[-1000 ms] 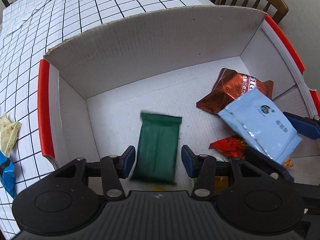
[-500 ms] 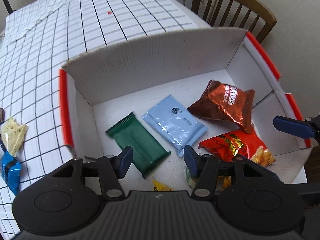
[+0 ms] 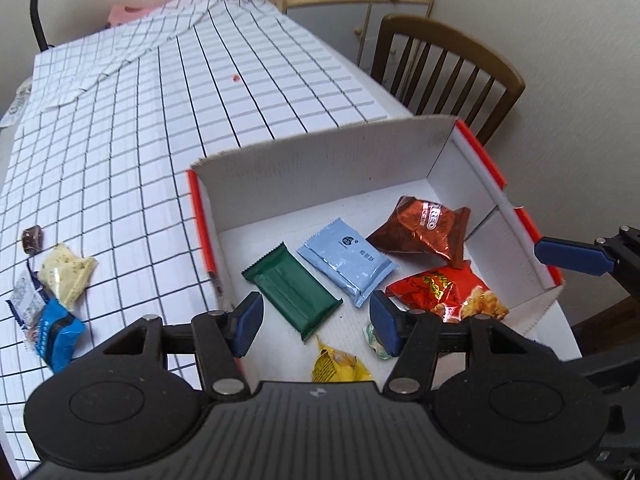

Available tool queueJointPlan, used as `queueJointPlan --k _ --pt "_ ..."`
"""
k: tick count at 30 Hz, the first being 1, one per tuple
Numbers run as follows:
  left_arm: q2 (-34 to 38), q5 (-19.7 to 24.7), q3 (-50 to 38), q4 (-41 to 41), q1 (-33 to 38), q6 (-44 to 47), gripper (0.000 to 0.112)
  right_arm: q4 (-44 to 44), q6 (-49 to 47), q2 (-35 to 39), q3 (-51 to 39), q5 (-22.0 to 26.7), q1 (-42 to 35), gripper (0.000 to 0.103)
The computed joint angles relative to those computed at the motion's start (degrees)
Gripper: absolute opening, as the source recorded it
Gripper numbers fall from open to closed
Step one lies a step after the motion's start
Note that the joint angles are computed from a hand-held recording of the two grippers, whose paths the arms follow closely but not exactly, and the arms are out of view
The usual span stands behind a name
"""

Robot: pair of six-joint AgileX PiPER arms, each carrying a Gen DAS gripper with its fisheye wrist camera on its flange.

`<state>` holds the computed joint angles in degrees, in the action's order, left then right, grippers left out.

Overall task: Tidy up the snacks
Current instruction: 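Move both tools out of the box back toward the remaining packets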

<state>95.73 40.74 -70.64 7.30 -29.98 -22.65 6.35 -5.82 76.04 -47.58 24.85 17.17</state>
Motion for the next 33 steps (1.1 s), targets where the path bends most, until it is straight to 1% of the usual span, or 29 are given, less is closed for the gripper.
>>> queueJointPlan --k 3,7,11,15,17,21,25,27,28,29,33 --pt "-3.73 -0.94 3.00 1.26 0.16 -0.85 0.058 0.25 1.83 -1.65 -0.06 0.52 1.38 0.082" --pt "-8.59 -1.53 6.79 2.57 0.58 -1.90 0.058 -1.50 6.17 -2.99 -0.36 0.58 4.45 0.083" --pt "-13.28 -2.28 10.52 2.81 2.12 -1.76 0.058 -3.54 10.17 -3.74 -0.54 0.31 7.83 0.086" --pt "-18.41 -2.98 14.54 1.85 4.73 0.08 0.062 -5.52 14.40 -4.22 -0.51 -0.23 11.59 0.086" --pt "-21.29 -3.77 16.84 1.52 6.29 1.20 0.063 -5.55 15.77 -4.28 -0.54 -0.87 13.25 0.091" --pt "-26.62 -4.52 20.54 -1.51 11.09 6.27 0.064 -10.96 23.84 -4.43 -0.47 -3.46 17.88 0.094" --pt "-30.85 -4.76 23.66 -7.97 18.24 15.81 0.065 -16.81 31.92 -2.72 -1.74 -5.04 22.14 0.096" --pt "-32.49 -4.41 24.93 -11.70 22.38 21.08 0.072 -21.34 37.31 -1.37 -2.69 -5.30 24.51 0.098" --pt "-33.19 -4.34 25.54 -14.14 24.97 24.42 0.072 -24.39 40.78 -0.59 -3.23 -5.31 25.73 0.101" --pt "-33.76 -4.21 26.09 -16.49 27.59 27.86 0.073 -27.68 44.52 0.10 -3.58 -5.54 26.91 0.102" --pt "-34.44 -3.22 27.79 -27.20 39.51 43.90 0.073 -32.92 51.23 3.56 -5.93 -5.55 29.97 0.102"
